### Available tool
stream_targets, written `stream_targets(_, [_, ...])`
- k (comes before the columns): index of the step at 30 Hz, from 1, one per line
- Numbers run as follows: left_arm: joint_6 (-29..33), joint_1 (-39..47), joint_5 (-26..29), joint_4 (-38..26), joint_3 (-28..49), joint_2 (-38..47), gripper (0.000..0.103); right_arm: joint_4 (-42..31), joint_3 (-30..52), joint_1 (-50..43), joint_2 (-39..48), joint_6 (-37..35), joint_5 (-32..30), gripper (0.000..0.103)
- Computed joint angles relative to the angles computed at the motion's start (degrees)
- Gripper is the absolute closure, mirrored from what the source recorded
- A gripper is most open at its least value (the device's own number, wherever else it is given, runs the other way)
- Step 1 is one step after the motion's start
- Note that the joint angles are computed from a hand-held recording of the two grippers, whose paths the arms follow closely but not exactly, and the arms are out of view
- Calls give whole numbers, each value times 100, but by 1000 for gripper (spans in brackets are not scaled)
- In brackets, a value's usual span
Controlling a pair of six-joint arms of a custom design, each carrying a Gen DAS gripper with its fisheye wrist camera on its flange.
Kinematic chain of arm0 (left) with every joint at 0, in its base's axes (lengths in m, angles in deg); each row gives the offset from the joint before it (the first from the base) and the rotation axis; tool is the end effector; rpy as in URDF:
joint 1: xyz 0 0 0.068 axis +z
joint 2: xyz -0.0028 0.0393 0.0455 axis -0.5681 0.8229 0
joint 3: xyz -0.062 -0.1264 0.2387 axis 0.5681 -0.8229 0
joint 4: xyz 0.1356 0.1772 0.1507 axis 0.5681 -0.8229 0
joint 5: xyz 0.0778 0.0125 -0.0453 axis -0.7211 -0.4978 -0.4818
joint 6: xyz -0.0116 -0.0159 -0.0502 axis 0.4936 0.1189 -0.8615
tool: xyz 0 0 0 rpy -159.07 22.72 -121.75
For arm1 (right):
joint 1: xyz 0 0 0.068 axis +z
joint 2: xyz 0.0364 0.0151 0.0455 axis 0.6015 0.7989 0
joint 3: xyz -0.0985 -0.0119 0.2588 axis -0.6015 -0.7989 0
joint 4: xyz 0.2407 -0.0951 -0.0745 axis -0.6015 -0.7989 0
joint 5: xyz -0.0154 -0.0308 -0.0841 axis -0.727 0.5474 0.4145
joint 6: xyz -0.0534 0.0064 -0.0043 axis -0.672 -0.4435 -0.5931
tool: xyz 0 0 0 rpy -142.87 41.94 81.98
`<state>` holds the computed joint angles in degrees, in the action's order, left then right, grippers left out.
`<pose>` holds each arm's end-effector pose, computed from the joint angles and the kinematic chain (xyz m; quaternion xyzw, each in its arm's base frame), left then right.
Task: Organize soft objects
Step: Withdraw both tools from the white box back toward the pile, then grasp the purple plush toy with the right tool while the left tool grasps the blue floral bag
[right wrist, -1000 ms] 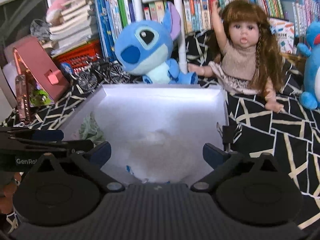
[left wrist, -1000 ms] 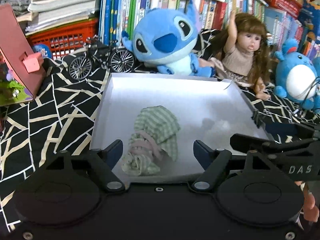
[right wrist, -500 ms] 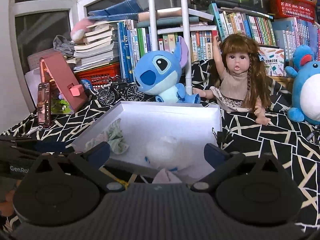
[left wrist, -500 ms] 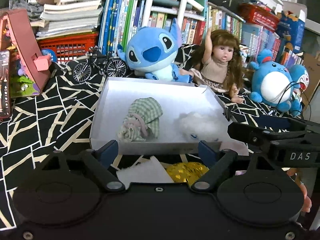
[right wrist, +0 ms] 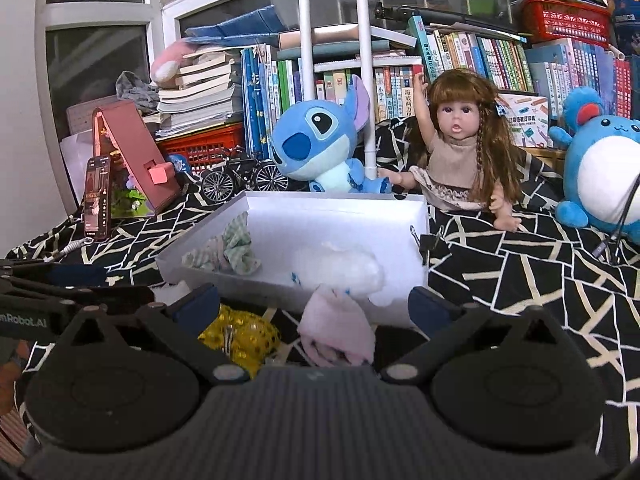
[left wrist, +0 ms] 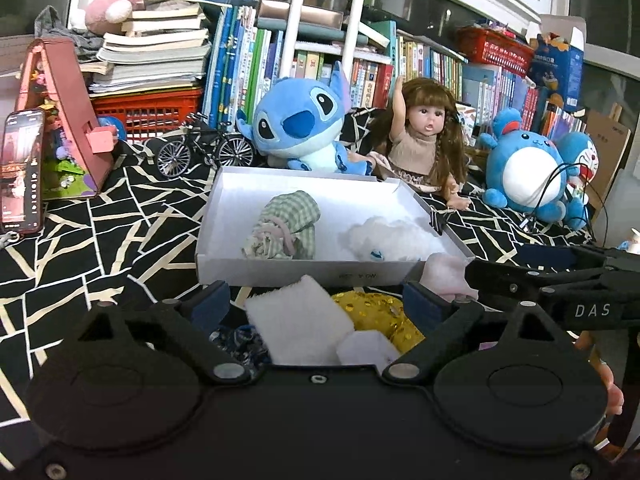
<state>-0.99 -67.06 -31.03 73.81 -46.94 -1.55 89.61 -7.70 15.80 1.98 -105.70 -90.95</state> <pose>0.2071 -0.1168 0.2454 -0.0145 0.8679 -0.0812 0.4898 0.2638 -0.0767 0.2022 -0.1466 0.8310 0.1477 0.5159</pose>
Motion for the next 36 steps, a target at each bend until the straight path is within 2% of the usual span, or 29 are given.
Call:
stream_targets(9, [42,-28,-95,106,-621,-804,5,489,-525,-267,-185,164,-77,0])
stream_targets(17, [14,-169,-339,34,-1127,-1450,2,699,-961,-530,-416,-106,-101,0])
stream_targets(27, [-130,-289,-749,-295,-1345,-1518,2,871,-1316,-611,-502,-519,188,0])
stream_targets(36, [-215,-246,-938,-493,-1472,-1471,2,1083,-1468,-586,-382,-412,390,0])
